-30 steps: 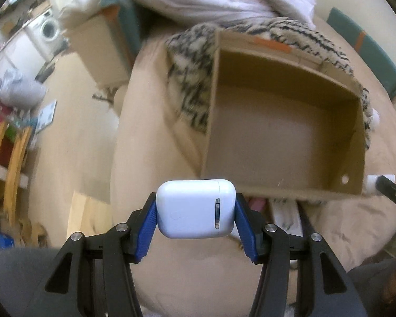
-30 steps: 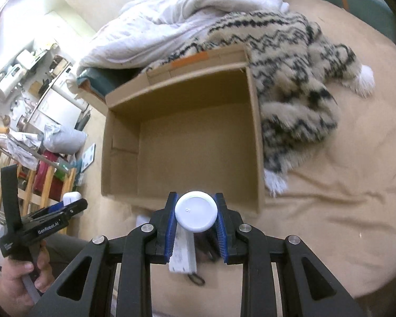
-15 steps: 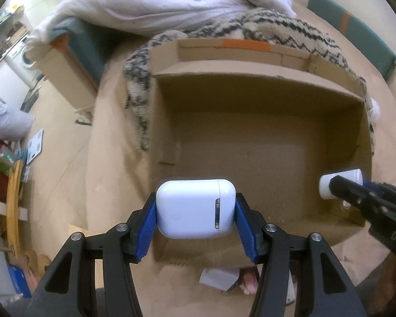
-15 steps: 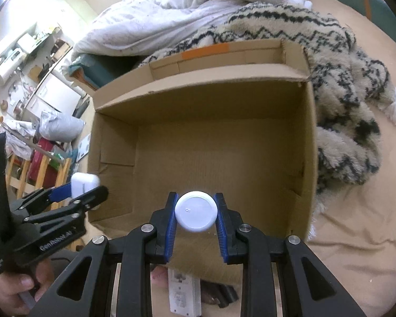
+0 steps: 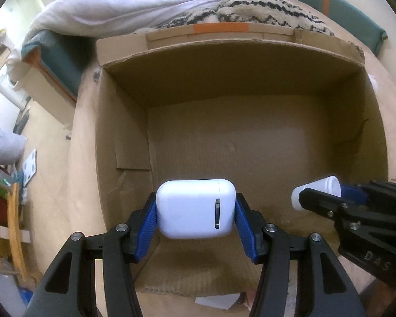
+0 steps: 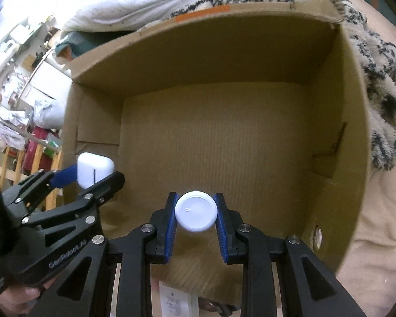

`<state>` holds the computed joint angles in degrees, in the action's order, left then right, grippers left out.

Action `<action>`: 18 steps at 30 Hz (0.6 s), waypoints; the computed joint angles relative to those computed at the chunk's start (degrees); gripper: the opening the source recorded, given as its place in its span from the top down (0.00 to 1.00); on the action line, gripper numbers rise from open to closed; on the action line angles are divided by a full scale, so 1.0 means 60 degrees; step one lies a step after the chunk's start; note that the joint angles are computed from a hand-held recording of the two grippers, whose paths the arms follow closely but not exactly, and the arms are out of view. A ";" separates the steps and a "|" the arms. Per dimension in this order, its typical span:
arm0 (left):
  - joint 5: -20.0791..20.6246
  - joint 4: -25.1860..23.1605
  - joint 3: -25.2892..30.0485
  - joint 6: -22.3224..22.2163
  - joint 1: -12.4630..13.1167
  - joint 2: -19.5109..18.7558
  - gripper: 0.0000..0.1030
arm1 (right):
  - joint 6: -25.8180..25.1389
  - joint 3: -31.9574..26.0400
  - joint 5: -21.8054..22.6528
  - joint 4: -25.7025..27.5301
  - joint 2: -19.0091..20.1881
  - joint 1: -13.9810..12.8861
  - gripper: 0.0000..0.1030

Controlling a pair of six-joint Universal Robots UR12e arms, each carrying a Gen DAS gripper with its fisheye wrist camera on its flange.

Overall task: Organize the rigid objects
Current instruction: 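Lower both held items into the cardboard box and open both tools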

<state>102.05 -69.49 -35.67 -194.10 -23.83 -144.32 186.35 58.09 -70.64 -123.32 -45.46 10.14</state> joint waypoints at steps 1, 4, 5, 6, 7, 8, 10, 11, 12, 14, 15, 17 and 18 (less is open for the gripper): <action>0.0077 -0.0043 0.0037 0.0013 -0.0012 -0.0033 0.50 | 0.0020 -0.0064 0.0026 0.0079 0.0047 0.0003 0.73; 0.0061 -0.0218 0.0122 -0.0008 -0.0002 -0.0099 0.50 | 0.0046 -0.0208 -0.0101 0.0274 0.0152 0.0024 0.73; 0.0031 -0.0300 0.0171 -0.0030 0.0006 -0.0129 0.50 | 0.0064 -0.0275 -0.0128 0.0364 0.0194 0.0030 0.73; 0.0074 -0.0356 0.0210 -0.0048 0.0005 -0.0155 0.50 | 0.0075 -0.0304 -0.0166 0.0419 0.0218 0.0033 0.73; 0.0106 -0.0375 0.0217 -0.0075 0.0006 -0.0164 0.50 | 0.0076 -0.0318 -0.0226 0.0437 0.0231 0.0039 0.73; 0.0095 -0.0401 0.0230 -0.0119 0.0012 -0.0177 0.50 | 0.0067 -0.0325 -0.0302 0.0438 0.0237 0.0051 0.73; 0.0032 -0.0460 0.0257 -0.0190 0.0025 -0.0197 0.50 | 0.0009 -0.0327 -0.0558 0.0401 0.0235 0.0089 0.73; -0.0056 -0.0440 0.0215 -0.0223 0.0040 -0.0180 0.50 | -0.0002 -0.0320 -0.0780 0.0355 0.0228 0.0119 0.73; -0.0164 -0.0429 0.0166 -0.0274 0.0059 -0.0158 0.49 | 0.0001 -0.0282 -0.0980 0.0239 0.0209 0.0145 0.73; -0.0260 -0.0487 0.0173 -0.0343 0.0081 -0.0165 0.50 | 0.0025 -0.0218 -0.0930 0.0062 0.0177 0.0130 0.73; -0.0226 -0.0434 0.0128 -0.0329 0.0074 -0.0148 0.50 | 0.0040 -0.0183 -0.0946 -0.0055 0.0156 0.0130 0.73; -0.0229 -0.0289 0.0027 -0.0273 0.0096 -0.0106 0.50 | 0.0033 -0.0071 -0.1138 -0.0393 0.0091 0.0154 0.73; -0.0243 -0.0205 -0.0034 -0.0284 0.0100 -0.0078 0.50 | 0.0018 -0.0044 -0.1199 -0.0514 0.0073 0.0161 0.73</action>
